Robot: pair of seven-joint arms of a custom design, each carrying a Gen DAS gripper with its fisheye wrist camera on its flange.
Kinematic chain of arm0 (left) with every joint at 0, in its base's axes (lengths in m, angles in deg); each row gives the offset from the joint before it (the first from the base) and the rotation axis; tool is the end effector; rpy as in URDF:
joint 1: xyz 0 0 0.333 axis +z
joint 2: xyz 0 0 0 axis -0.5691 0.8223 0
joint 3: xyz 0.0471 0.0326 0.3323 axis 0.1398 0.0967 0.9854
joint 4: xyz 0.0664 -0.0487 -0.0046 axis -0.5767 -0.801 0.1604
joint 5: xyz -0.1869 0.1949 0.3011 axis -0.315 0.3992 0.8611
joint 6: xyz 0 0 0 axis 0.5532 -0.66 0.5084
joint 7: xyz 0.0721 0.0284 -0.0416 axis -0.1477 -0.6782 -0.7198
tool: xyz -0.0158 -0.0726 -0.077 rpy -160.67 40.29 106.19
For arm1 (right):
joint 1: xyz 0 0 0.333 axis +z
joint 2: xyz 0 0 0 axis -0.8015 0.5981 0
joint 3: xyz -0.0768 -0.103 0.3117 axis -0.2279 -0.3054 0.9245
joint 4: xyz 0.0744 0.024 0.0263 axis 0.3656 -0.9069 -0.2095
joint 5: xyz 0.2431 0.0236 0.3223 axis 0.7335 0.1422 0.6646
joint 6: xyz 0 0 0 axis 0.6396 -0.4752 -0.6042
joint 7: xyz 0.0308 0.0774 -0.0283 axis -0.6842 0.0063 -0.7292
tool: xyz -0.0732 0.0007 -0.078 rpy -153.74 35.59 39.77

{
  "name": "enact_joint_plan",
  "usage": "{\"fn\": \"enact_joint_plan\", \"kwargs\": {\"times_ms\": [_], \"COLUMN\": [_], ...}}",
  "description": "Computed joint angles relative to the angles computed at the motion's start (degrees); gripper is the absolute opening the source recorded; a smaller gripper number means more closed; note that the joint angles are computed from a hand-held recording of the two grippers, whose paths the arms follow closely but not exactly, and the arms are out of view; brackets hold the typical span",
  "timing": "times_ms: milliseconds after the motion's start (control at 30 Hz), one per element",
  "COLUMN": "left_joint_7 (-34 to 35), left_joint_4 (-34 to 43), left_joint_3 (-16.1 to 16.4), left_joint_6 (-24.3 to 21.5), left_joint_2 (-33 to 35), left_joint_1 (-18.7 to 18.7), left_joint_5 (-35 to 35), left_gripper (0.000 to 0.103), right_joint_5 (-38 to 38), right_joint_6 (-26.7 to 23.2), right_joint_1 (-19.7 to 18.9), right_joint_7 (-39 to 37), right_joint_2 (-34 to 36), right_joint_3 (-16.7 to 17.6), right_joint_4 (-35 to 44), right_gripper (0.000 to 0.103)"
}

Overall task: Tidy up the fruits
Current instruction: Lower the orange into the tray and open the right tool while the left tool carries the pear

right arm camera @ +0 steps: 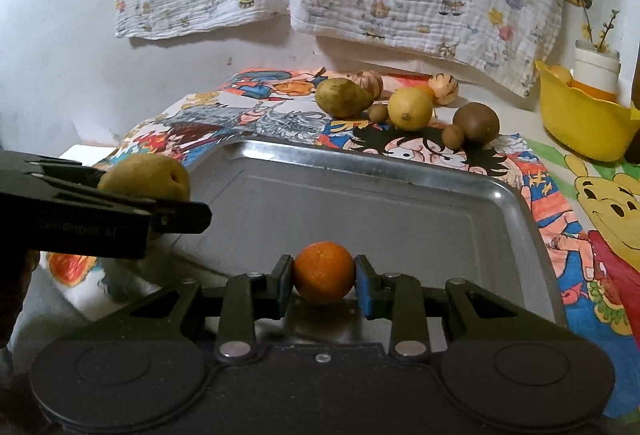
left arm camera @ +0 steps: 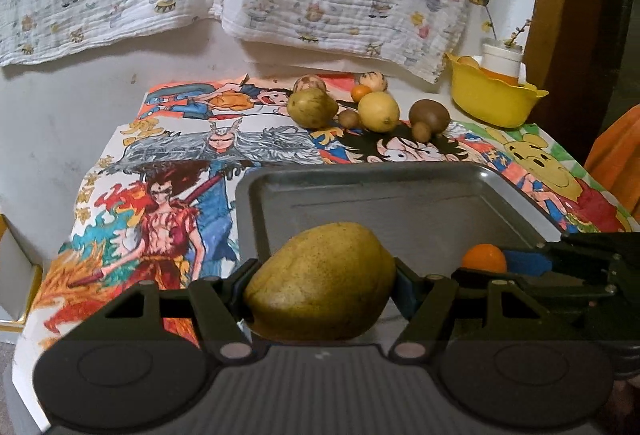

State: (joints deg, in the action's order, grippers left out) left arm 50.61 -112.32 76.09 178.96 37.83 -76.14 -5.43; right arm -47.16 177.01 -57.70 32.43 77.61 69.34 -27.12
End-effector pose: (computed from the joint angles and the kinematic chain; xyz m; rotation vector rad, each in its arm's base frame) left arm 0.6136 -0.4853 0.2461 -1.9127 1.4437 -0.7975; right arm 0.6917 0.3040 0.2324 -2.0845 0.8992 -0.3918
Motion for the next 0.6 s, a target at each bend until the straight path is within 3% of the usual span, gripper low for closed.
{"fn": "enact_joint_plan", "kwargs": {"times_ms": [367, 600], "left_joint_7": [2.8, 3.6], "left_joint_4": [2.0, 3.5], "left_joint_3": [-0.3, -0.3], "left_joint_6": [-3.6, -1.6], "left_joint_2": [1.5, 2.9], "left_joint_1": [-1.4, -0.7], "left_joint_5": [-0.2, -1.8], "left_gripper": [0.072, 0.072], "right_joint_5": [-3.9, -6.9], "right_joint_6": [3.5, 4.3], "right_joint_1": [-3.7, -4.1], "right_joint_7": [2.3, 5.4], "right_joint_2": [-0.6, -0.7], "right_joint_3": [2.2, 1.7], "right_joint_4": [-4.8, -5.2], "right_gripper": [0.035, 0.037]}}
